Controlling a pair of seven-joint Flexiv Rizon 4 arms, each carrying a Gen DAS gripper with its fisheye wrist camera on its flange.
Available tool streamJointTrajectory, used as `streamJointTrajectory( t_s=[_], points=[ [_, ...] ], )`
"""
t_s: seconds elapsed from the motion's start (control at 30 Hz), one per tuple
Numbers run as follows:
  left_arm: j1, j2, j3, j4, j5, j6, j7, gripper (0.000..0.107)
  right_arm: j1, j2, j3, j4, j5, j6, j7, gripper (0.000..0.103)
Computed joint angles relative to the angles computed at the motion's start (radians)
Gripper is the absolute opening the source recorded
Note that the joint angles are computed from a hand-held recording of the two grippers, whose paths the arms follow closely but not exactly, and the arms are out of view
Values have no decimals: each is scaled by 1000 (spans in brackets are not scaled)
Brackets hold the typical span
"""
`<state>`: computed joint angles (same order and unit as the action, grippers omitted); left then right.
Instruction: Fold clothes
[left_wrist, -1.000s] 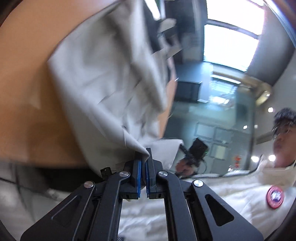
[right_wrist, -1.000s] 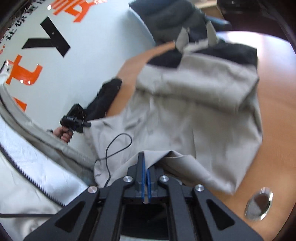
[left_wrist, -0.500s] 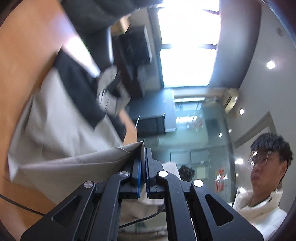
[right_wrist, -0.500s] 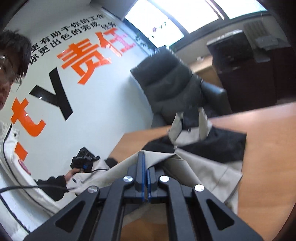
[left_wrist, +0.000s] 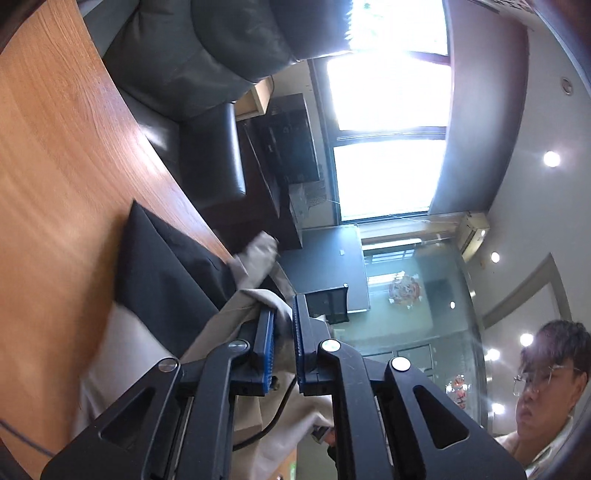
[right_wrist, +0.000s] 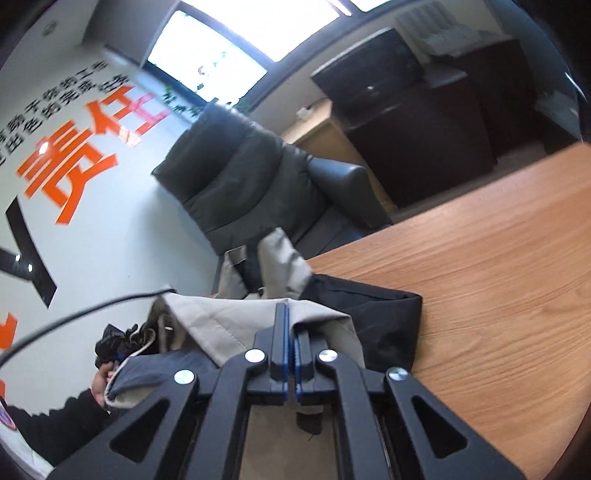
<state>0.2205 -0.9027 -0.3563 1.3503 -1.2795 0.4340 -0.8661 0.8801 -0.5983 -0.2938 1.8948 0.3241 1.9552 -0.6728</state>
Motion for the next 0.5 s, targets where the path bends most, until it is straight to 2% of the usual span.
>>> streamJointTrajectory(
  t_s=[0.13, 0.17, 0.2, 0.23, 0.27, 0.3, 0.37, 0.4, 0.47, 0.5],
  points=[
    [-29, -97, -2, -140, 86, -12, -47, 12, -72, -37, 67, -14, 7, 48, 15, 3],
    [-32, -113, -3, -170, 108, -14, -57, 20, -82, -31, 73, -18, -4, 28, 9, 6],
    [-35, -129, -5, -202, 130, -17, -68, 37, -92, -26, 78, -21, -17, 8, 5, 6],
    [-37, -140, -7, -230, 150, -22, -80, 48, -98, -17, 78, -23, -36, -16, 0, 9],
    [-38, -141, -6, -247, 171, -23, -85, 64, -96, -4, 67, -23, -63, -51, -11, 20],
    [-39, -142, -5, -264, 192, -25, -87, 71, -87, 7, 46, -26, -90, -85, -18, 26],
    [-41, -131, -3, -286, 226, -16, -70, 74, -51, 20, -15, -28, -133, -125, -16, 56],
    [-42, -118, -2, -290, 240, -5, -51, 75, -27, 21, -55, -27, -144, -131, -7, 62],
    [-39, -92, -6, -289, 253, 13, -10, 76, 41, 14, -162, -24, -146, -125, 17, 80],
    [-34, -73, -13, -279, 249, 23, 23, 77, 91, 7, -234, -20, -137, -121, 28, 82]
  ],
)
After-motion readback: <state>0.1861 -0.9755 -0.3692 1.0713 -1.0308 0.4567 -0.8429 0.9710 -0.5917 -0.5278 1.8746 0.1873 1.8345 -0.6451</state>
